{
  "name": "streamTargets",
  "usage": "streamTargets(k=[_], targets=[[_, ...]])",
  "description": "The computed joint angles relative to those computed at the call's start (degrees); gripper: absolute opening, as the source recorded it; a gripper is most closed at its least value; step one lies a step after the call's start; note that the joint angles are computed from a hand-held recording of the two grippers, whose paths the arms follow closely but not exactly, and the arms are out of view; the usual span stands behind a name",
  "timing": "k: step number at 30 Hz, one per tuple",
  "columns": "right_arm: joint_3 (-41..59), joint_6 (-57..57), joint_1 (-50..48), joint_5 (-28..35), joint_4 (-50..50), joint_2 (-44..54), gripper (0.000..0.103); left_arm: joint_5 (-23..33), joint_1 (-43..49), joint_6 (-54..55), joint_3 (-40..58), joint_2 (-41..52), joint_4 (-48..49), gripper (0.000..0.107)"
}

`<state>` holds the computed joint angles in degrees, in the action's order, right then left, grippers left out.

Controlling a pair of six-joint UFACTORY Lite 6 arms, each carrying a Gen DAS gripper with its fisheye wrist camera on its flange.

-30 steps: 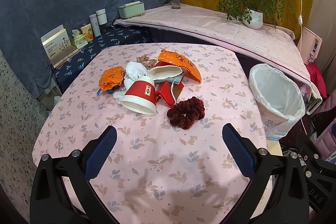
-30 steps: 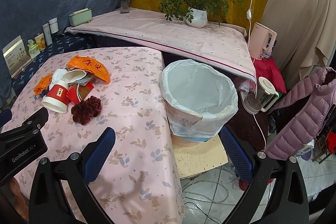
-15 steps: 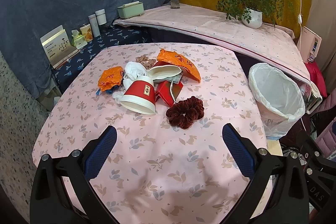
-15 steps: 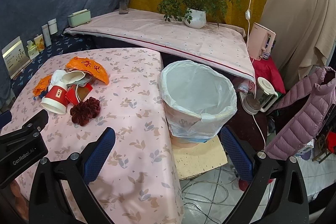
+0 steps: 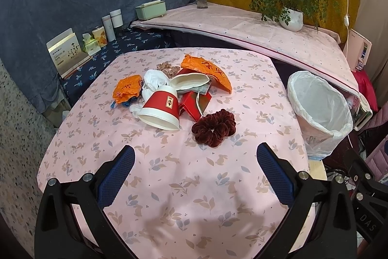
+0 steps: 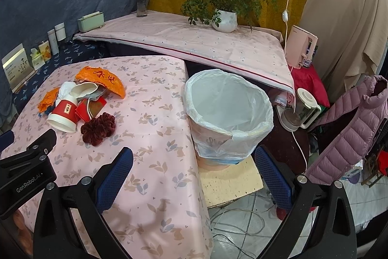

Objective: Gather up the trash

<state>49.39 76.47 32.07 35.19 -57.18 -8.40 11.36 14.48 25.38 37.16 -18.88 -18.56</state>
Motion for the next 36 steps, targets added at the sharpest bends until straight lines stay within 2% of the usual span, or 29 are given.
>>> streamTargets(k=[21,36], targets=[[1.5,1.0,0.2,0.7,-1.1,1.2,0.096,0.0,0.1,0.5,0.1,0.1,-0.6,0.096],[4.8,3.6,-0.1,0.5,-3.5,5.9,0.096,0.4,1.4,10.3,4.0,5.0,-10.1,0.096]])
